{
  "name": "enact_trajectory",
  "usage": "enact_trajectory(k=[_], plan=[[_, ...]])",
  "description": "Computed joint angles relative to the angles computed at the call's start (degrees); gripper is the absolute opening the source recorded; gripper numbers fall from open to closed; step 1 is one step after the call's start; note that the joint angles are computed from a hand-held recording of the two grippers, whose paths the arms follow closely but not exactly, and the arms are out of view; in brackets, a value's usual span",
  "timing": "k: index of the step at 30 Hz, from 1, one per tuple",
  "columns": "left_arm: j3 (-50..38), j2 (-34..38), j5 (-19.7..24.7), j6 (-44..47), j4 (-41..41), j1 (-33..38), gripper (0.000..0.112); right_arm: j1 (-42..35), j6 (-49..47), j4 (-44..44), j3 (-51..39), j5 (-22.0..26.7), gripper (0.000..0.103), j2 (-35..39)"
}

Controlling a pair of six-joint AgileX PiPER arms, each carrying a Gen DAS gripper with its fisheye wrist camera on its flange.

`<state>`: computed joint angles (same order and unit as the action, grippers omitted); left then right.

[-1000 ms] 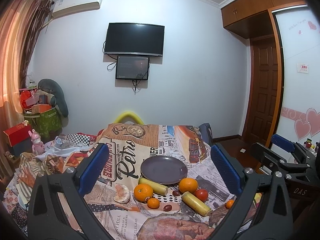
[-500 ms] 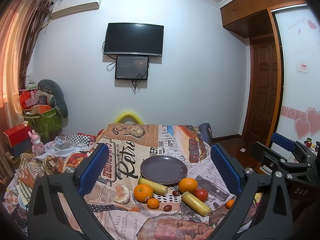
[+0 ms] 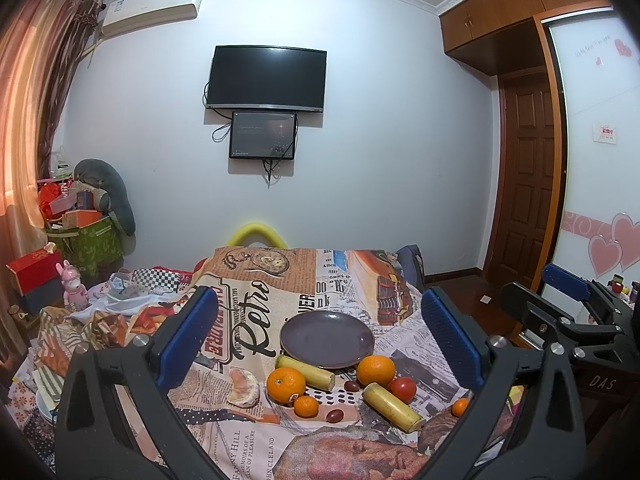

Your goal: Organize fruits

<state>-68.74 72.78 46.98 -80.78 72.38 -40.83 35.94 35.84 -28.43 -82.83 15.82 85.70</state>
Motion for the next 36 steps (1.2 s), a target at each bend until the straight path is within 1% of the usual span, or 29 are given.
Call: enact_trajectory(k=[4,6,11,12,14,15,17,19,20,22,23,25,28,29,32,36], plan=[[-0.53,0.36,-0.44,0.69,-0.83,0.34,0.103,-0.05,-1.07,1.27,-0.19,0.07,0.103,0.19],[-0.83,0.68,-0.67,1.08,-1.22,0.59,0.103,-0.25,-4.13,4.3,-0.75,0.5,0.103,0.56],[-0.63,0.77,-1.78,1.55,-2.1,1.6,0.103,-0.77,-7.2,7.19,-1.29,0.7,0.103,1.49],[-0.5,0.71,-2.09,1.52,-2.17,1.86,0.102,-1.18,-9.22,9.44,-1.11,0.43,0.103,1.54],[-0.67,0.84,-2.61,2.13,-2.8,2.64,0.097,-2.29,-15.68,16.75,-1.33,0.36,0.103,1.99],[-0.82,1.07,-2.97,2.69,-3.3,3.19,0.096,-2.98,-19.17,20.84,-1.5,0.53,0.101,2.4],[-1.08,1.62,-3.98,4.06,-4.66,4.57,0.09,-3.87,-22.5,24.74,-2.47,1.43,0.097,3.59],[-1.73,2.6,-5.5,6.44,-7.33,6.76,0.09,-4.65,-23.52,26.12,-3.75,2.71,0.088,5.24],[-2.01,3.12,-6.37,7.45,-8.74,7.99,0.089,-5.18,-24.35,27.26,-4.73,3.69,0.087,6.26],[-2.74,4.37,-8.09,9.83,-12.07,10.77,0.089,-7.06,-30.07,33.97,-7.22,5.92,0.083,8.94],[-3.26,5.2,-8.82,11.3,-13.86,12.22,0.088,-7.49,-31.2,35.29,-7.75,6.42,0.082,9.62],[-4.22,6.89,-10.0,13.87,-16.93,14.78,0.085,-8.45,-31.78,35.86,-10.16,8.51,0.074,12.21],[-5.76,9.91,-12.3,18.77,-22.99,19.01,0.082,-9.85,-33.02,37.38,-14.43,12.49,0.068,16.31],[-6.18,10.87,-13.11,20.76,-25.37,20.38,0.078,-10.69,-35.13,39.97,-16.46,14.38,0.067,18.36],[-8.75,14.74,-14.5,28.93,-34.02,24.48,0.07,-11.46,-35.78,40.63,-20.79,18.18,0.064,22.57],[-11.93,20.05,-14.77,37.94,-43.62,28.6,0.068,-11.6,-36.05,39.5,-25.25,22.22,0.064,26.73]])
